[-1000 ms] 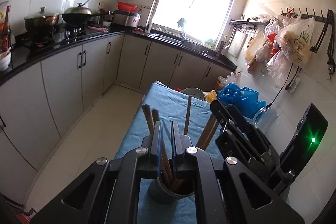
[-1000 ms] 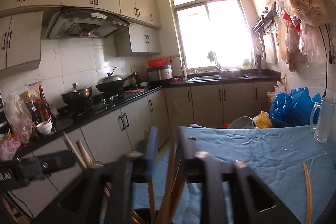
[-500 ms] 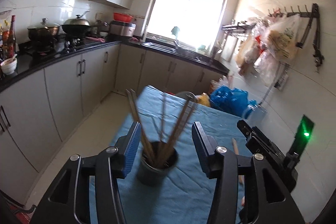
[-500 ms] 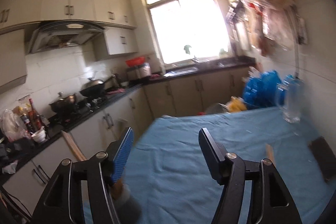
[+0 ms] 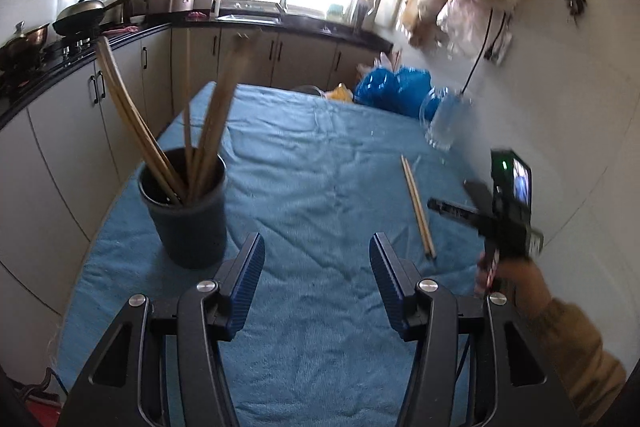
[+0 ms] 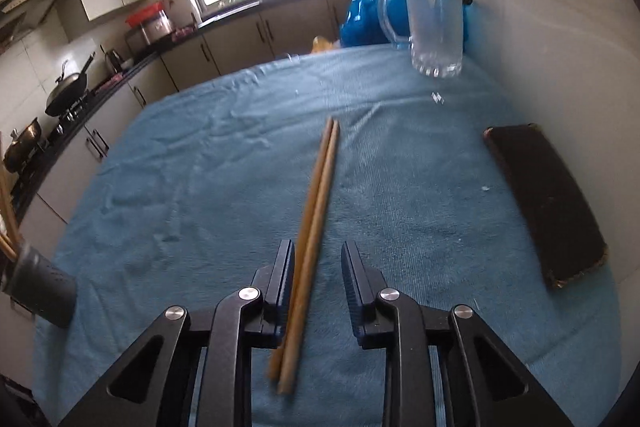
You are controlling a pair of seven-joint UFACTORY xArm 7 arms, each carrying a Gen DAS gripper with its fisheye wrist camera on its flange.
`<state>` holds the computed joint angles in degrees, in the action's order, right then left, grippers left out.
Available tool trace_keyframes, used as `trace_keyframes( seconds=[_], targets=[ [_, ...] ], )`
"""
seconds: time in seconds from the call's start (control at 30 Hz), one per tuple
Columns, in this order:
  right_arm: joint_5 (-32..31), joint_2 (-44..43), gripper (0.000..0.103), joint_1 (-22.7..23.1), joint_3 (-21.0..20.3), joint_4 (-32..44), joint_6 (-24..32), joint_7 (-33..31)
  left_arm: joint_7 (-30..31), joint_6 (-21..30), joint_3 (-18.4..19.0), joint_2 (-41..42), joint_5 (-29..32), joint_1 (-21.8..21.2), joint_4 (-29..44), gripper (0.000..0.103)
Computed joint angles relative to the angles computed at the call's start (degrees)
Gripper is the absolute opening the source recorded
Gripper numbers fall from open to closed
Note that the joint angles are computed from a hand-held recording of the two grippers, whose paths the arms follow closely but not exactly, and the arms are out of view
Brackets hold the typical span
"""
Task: Organize utensils
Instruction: 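Lower the right tool onto a wooden chopstick and close it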
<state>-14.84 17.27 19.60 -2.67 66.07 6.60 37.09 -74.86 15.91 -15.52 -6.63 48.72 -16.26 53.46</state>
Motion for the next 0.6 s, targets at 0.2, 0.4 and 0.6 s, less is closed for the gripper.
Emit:
trace_keyframes(
  seconds=[0.2,0.4,0.6],
  targets=[
    [7.65,5.5,0.024,-4.79,5.74,6.33,3.36,-7.33,3.13,0.61,1.3,2.64,-3.18,-1.27,1.16,0.053],
    [8.24,7.27,0.015,-2.97,6.27,10.12,7.05,-9.22,5.46,0.09,2.79,4.2,-6.34,-2.24,1.26,0.053],
    [26.62,3.61,0.016,-12.31,22.14,4.46,7.69,-25.93,8.0,-0.21,3.78,5.3,-9.87,-3.28,1.11,0.053]
  ],
)
